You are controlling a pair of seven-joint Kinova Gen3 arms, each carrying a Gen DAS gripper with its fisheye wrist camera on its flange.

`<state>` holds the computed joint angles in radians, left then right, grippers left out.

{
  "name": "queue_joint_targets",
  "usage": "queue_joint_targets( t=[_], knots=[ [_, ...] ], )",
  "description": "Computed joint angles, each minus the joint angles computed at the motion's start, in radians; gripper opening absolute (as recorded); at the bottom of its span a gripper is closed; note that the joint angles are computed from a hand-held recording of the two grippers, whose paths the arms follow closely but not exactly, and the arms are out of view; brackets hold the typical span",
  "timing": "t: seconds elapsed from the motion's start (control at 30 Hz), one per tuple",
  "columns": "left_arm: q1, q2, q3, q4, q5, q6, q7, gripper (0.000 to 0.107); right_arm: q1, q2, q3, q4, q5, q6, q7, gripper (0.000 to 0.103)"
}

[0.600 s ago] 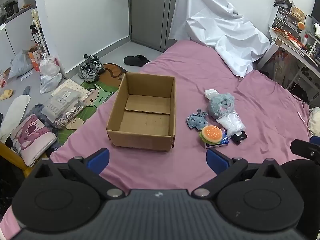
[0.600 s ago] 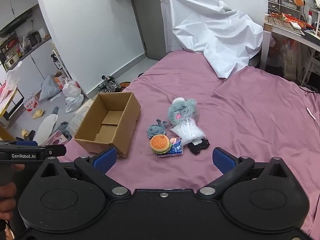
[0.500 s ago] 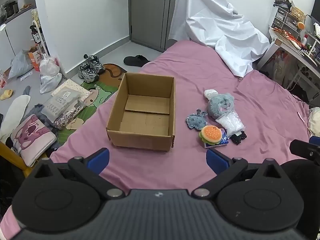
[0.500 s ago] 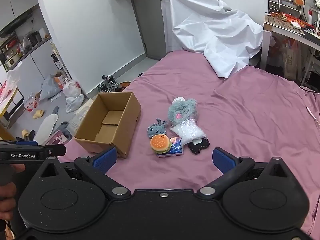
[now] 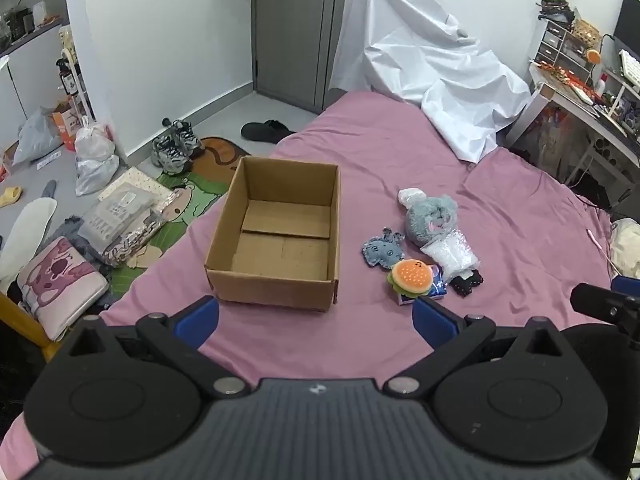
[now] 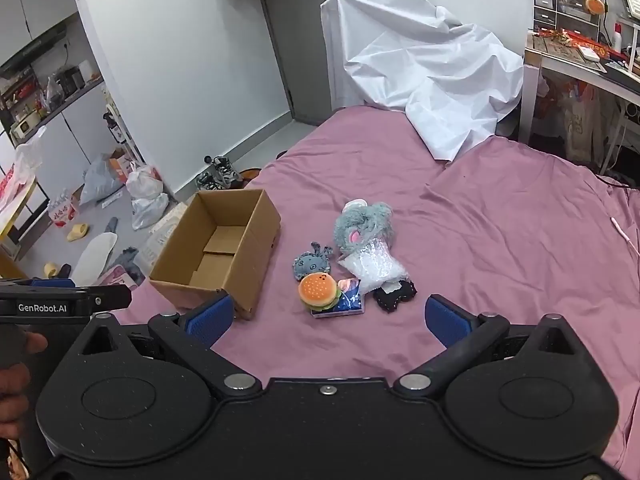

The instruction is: Organize soft objects

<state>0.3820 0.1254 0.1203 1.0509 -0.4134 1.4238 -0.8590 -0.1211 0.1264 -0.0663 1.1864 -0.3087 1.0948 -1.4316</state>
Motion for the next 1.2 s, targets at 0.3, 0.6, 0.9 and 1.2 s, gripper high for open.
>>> queue_joint_targets(
  t=[0.3,0.6,0.9,1.2],
  knots=[
    [0.006,-0.004,0.001,0.0,0.007,-0.009,0.01,0.102,0.004,-0.008,0.0,0.009,-0.012,-0.014,0.019,0.103],
    [0.008,-0.011,0.01,0.015,0.003,-0.03,0.02,0.102,0.001,-0.01,0.002,0.013,-0.006,-0.015,0.008,0.103],
    [0.009,-0.021,0.015,0.025,0.007,-0.053,0.018,0.102,0.007,-0.01,0.005,0.012,-0.012,-0.019,0.007,0.103],
    [0.003,-0.022,0.018,0.026,0.012,-0.057,0.016,0.102,0.006,-0.017,0.004,0.024,-0.016,-0.032,0.015,0.103]
  ],
)
